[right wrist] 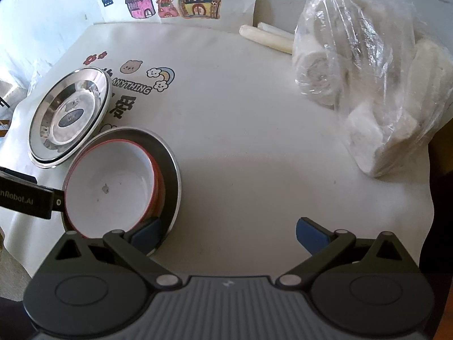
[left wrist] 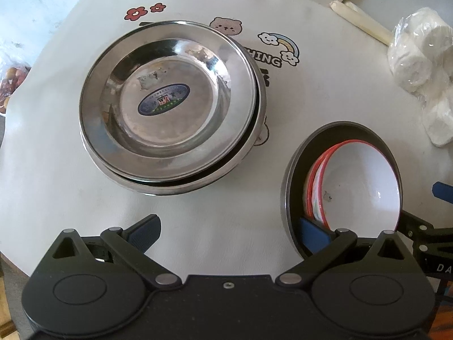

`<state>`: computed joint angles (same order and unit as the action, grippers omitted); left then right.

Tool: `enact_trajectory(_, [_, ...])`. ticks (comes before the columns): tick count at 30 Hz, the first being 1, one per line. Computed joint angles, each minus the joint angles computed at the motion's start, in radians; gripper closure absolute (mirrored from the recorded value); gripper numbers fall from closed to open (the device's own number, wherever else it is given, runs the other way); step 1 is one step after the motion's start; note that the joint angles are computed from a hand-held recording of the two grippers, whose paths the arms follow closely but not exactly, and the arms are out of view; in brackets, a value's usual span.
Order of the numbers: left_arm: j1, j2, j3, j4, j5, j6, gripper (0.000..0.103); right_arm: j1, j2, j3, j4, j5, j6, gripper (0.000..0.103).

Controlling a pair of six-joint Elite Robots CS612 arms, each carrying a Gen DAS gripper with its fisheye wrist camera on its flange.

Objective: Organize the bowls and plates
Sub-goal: 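Move both grippers to the rim of the steel bowl holding the white bowls, then close both grippers on the steel bowl's rim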

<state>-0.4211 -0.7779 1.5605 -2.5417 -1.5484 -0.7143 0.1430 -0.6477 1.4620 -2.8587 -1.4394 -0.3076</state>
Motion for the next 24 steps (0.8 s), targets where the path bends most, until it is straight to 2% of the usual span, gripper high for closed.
enact_trajectory(10, [-0.003, 0.001, -0.007, 0.033, 0.007, 0.010, 0.001, -0.001, 0.003, -0.002, -0.004, 0.009, -0.007, 0.001])
enact_trajectory(13, [-0.007, -0.002, -0.006, 0.037, 0.018, 0.017, 0.002, -0.008, 0.000, 0.001, 0.005, 0.047, -0.005, 0.011])
enact_trajectory(19, [-0.005, -0.003, -0.002, 0.015, 0.006, 0.028, 0.012, -0.019, -0.005, 0.004, 0.028, 0.118, 0.006, 0.033])
enact_trajectory(22, [-0.003, -0.005, 0.007, -0.012, -0.014, 0.026, 0.022, -0.024, -0.006, 0.003, 0.047, 0.156, 0.021, 0.041])
enact_trajectory(24, [-0.001, -0.006, 0.012, -0.036, -0.033, 0.028, 0.033, -0.025, -0.007, 0.003, 0.054, 0.167, 0.027, 0.047])
